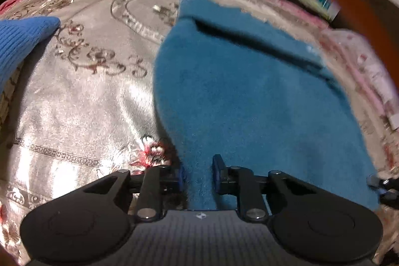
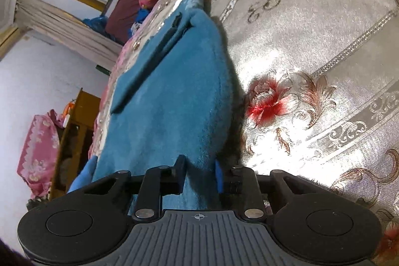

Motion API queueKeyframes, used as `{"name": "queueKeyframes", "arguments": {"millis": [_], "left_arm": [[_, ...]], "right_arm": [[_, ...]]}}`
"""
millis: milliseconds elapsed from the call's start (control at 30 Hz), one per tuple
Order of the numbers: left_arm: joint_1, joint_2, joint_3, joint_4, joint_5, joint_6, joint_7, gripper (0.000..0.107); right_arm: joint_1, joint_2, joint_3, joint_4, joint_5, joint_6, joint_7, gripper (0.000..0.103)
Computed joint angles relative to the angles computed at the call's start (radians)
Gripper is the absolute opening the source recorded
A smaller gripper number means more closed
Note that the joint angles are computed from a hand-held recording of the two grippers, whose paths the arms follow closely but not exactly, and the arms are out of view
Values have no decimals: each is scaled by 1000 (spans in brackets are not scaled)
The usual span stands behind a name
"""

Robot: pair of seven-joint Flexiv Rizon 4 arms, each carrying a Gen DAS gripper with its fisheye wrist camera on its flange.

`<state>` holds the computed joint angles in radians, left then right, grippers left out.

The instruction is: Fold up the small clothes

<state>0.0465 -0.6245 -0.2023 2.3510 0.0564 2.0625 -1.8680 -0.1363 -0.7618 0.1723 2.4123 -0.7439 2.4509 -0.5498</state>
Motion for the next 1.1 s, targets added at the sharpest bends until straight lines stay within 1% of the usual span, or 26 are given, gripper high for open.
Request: {"name": "queueKeyframes", "arguments": {"millis": [100, 167, 233, 267, 300, 333, 400, 500, 533, 667, 700, 767, 900, 1033, 1067, 1100], "left_arm": [[-5, 3, -4, -6, -26, -20, -19, 33], [-28, 19, 5, -6, -58, -39, -40, 33], [-80, 36, 41, -7, -98, -53, -44, 26], [-102, 44, 59, -4, -112, -55, -41, 21], [-105, 49, 60, 0, -112, -49, -41, 20], [-91, 53, 49, 6, -102, -40, -47, 19], [-38, 54, 8, 15, -64, -14, -71, 18], [48, 45, -54, 16, 4, 17, -117, 18], [67, 43, -65, 12, 24, 13, -122, 18], [91, 28, -81, -5, 65, -18, -109, 18], [99, 23, -87, -4, 73, -19, -108, 18], [102, 14, -88, -4, 81, -23, -98, 19], [124, -13, -102, -14, 97, -20, -86, 25], [121, -21, -99, -22, 80, -26, -85, 25], [114, -18, -93, -22, 73, -27, -84, 25], [91, -9, -74, -21, 58, -31, -80, 22]], "right_arm": [[-14, -19, 8, -18, -30, -2, 27, 27], [-23, -27, 14, -23, -39, 4, 57, 27], [-27, -19, 9, -20, -60, 5, 64, 26], [-24, -15, 8, -16, -59, 19, 53, 23], [-22, -14, 8, -12, -56, 37, 46, 19], [-19, -14, 8, -7, -49, 59, 37, 17], [-12, -16, 7, -1, -33, 101, 25, 16], [-14, -27, 0, -2, -32, 136, 45, 15], [-15, -32, -1, -5, -36, 145, 57, 15], [1, -35, -22, -11, -43, 130, 72, 15], [-2, -37, -25, -9, -53, 127, 75, 18], [9, -33, -33, -14, -52, 92, 79, 18], [1, -65, -25, -33, -66, 83, 84, 20], [-24, -82, -23, -45, -109, 90, 100, 20], [-21, -81, -24, -48, -111, 89, 99, 20], [-16, -79, -26, -47, -104, 88, 94, 20]]}}
